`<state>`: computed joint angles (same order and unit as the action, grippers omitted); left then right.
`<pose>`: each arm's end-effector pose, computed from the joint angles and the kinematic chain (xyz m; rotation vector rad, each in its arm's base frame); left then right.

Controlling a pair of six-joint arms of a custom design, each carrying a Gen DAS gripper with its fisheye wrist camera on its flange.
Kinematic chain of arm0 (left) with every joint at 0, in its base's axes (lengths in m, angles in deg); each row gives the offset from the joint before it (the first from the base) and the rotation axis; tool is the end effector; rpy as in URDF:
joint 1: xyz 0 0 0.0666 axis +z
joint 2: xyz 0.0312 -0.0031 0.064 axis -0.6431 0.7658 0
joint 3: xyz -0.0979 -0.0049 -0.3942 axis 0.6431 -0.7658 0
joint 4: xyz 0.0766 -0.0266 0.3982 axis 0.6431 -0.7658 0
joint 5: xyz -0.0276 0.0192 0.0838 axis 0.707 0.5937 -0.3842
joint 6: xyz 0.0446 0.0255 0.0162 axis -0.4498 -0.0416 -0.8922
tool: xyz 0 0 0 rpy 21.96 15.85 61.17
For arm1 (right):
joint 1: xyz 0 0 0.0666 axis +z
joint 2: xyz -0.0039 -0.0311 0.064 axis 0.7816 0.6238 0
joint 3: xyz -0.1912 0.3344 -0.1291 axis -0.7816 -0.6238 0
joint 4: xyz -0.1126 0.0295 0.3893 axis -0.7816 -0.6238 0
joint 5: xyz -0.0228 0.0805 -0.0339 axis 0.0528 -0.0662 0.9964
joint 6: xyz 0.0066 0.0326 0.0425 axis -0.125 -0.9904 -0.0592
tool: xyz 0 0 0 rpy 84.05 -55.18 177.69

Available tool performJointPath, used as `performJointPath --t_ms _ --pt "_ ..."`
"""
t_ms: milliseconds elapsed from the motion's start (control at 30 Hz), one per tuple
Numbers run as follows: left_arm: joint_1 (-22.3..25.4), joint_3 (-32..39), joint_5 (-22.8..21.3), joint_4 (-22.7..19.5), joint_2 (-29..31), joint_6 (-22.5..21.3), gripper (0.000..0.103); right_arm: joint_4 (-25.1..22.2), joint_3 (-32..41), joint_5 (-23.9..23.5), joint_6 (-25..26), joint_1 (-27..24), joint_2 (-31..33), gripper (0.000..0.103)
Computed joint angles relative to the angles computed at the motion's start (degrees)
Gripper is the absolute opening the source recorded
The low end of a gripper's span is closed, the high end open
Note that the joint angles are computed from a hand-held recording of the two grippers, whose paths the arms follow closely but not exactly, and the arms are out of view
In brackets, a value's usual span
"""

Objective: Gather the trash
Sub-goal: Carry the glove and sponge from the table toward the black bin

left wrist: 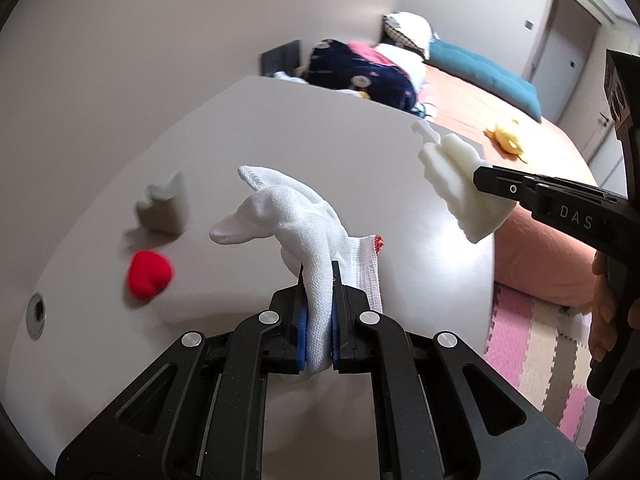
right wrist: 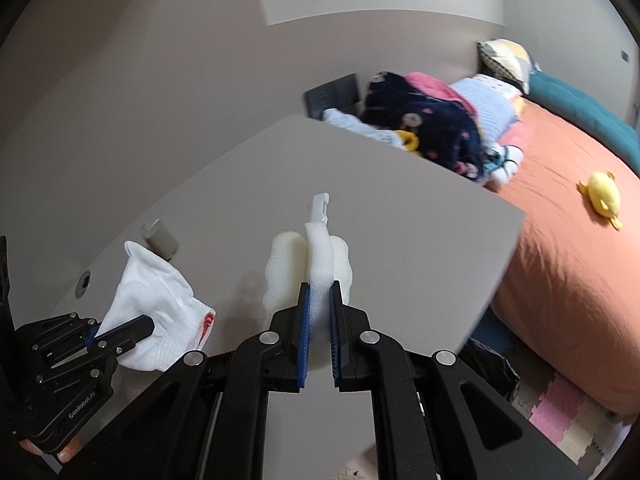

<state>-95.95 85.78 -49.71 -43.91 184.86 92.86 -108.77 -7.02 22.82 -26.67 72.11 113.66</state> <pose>0.3220 -0.4406 0.3129 -0.4416 2.4519 0.0608 0.4639 0.1896 0.3258 -0.8482 2.3533 0.5679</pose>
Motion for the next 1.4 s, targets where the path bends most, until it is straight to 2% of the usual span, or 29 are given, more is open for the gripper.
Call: performJointPath --t_ms 300,700,1067,1400 --pt "0.42 9.66 1.58 0.62 6.66 -7.78 0.007 0.37 0.40 -1.56 -0.64 -7.81 -0.04 0.010" --pt "0.68 24.83 6.01 0.83 17.46 -18.59 0.007 0.75 0.96 -2.33 -1.41 -17.04 0.58 0.010" --pt "0.42 42.70 11.29 -2.59 29.20 -27.75 0.007 0.75 1.48 -1.81 -1.56 -24.81 1.56 0.010" --pt "0.34 59.64 16.40 -8.33 40.15 -32.19 0.007 0.74 3.25 0.68 -1.30 -31.02 4.72 0.010"
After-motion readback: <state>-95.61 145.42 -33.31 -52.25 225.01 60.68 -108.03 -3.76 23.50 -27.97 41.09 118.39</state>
